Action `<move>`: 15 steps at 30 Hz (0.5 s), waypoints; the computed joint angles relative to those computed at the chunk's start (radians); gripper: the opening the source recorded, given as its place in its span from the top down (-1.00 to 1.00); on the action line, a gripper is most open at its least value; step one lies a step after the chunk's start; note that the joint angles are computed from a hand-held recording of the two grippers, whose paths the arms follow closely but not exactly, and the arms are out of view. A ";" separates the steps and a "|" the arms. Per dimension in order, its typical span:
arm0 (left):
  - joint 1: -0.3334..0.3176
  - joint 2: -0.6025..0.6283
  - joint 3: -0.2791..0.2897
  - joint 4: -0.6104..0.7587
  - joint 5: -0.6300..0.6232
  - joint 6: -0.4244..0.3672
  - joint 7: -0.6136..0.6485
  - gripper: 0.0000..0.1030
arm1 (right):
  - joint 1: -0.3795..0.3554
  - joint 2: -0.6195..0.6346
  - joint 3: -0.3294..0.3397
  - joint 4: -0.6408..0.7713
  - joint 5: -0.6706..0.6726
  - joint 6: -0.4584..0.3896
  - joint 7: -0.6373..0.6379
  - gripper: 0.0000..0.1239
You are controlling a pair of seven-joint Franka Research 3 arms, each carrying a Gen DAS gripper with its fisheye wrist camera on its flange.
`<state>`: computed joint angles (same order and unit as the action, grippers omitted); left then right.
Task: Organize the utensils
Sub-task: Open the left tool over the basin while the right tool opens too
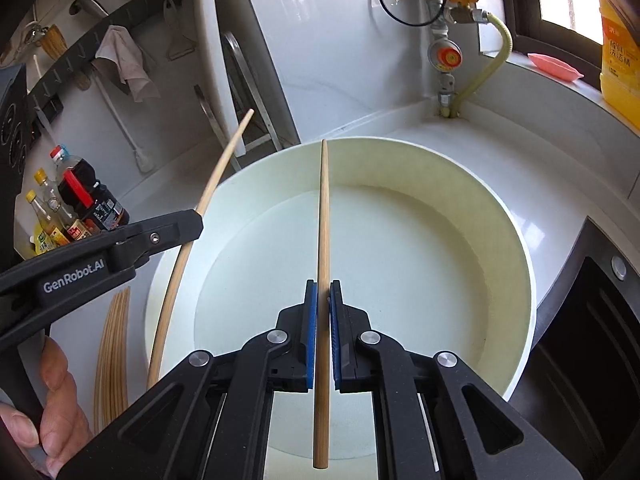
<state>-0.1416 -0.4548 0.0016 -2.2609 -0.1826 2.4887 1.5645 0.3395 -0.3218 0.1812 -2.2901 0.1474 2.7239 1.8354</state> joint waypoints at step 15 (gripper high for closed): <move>0.033 -0.007 -0.012 -0.016 0.061 0.022 -0.065 -0.03 | -0.016 -0.023 0.002 -0.010 -0.005 0.017 0.034 0.78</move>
